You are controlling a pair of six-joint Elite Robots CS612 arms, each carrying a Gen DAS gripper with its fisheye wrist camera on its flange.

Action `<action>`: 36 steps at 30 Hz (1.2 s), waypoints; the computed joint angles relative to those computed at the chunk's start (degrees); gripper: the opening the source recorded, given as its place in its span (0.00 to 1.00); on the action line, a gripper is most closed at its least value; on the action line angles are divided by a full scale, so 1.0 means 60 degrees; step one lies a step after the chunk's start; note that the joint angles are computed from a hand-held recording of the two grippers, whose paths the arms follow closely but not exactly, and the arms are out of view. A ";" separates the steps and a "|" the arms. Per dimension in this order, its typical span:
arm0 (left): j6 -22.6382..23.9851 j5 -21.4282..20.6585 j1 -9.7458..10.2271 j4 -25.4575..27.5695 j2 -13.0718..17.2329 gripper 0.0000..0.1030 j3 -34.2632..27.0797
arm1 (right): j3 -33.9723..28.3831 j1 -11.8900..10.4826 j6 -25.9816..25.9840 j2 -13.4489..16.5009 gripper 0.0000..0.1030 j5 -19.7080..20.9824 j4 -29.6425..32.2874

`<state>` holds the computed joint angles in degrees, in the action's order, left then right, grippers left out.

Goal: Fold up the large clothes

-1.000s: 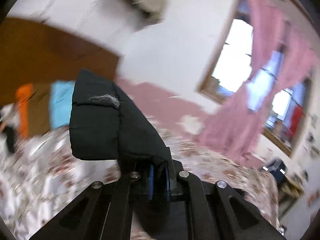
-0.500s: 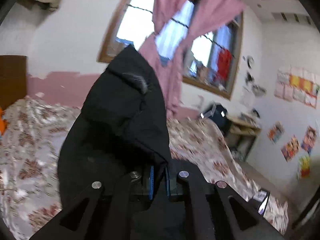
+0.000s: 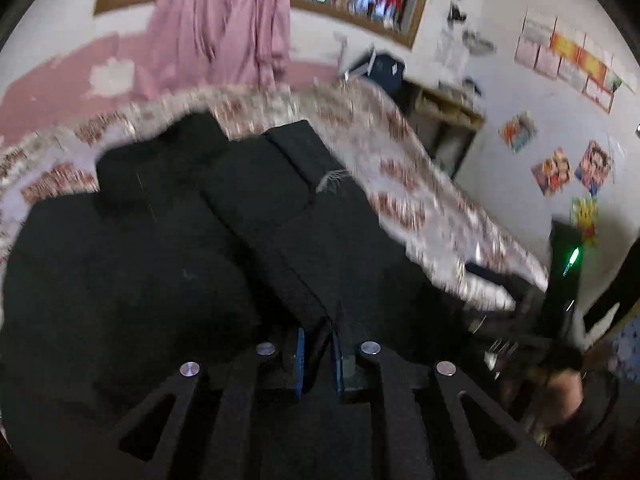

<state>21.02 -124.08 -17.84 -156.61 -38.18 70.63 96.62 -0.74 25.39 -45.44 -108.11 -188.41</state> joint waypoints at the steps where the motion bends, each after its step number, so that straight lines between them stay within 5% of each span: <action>1: 0.0197 0.0009 -0.0007 0.0367 0.0015 0.16 -0.0055 | 0.0055 -0.0048 0.0059 -0.0015 0.98 0.0194 -0.0031; 4: 0.0583 -0.0070 0.0034 0.0770 -0.0001 0.48 -0.0005 | 0.0228 -0.0206 0.0390 -0.0050 0.98 0.0799 -0.0262; 5: 0.0531 -0.0154 0.0052 0.0647 -0.0010 0.71 0.0031 | 0.0273 -0.0245 0.0560 -0.0048 0.98 0.0984 -0.0365; 6: 0.0409 -0.0253 0.0096 0.0329 -0.0010 0.82 0.0129 | 0.0326 -0.0261 0.0670 -0.0046 0.98 0.1112 -0.0487; 12: 0.0431 -0.0324 0.0227 0.0192 -0.0044 0.83 0.0244 | 0.0434 -0.0488 0.1796 0.0128 0.98 0.2425 -0.1271; 18: -0.0702 0.1275 0.0594 -0.0779 0.0096 0.83 0.0138 | 0.0591 -0.0731 0.2794 0.0468 0.98 0.4244 -0.2890; 21: -0.1497 0.1990 0.0817 -0.0655 0.0338 0.83 -0.0291 | 0.0467 -0.0763 0.2874 0.0549 0.98 0.4894 -0.2512; 24: -0.2506 0.2277 0.1092 -0.0398 0.0584 0.83 -0.0744 | 0.0240 -0.0584 0.2268 0.0528 0.95 0.4512 -0.1561; 26: -0.2928 0.2406 0.1237 -0.0348 0.0684 0.83 -0.0928 | 0.0042 -0.0441 0.1782 0.0494 0.58 0.4173 -0.0961; 30: -0.3056 0.2720 0.1349 -0.0428 0.0779 0.83 -0.1113 | -0.0338 -0.0232 0.1185 0.0374 0.09 0.3481 0.0074; 36: -0.2956 0.2808 0.1350 -0.0495 0.1002 0.83 -0.1578 | -0.1083 0.0138 -0.0934 0.0125 0.04 0.1262 0.0135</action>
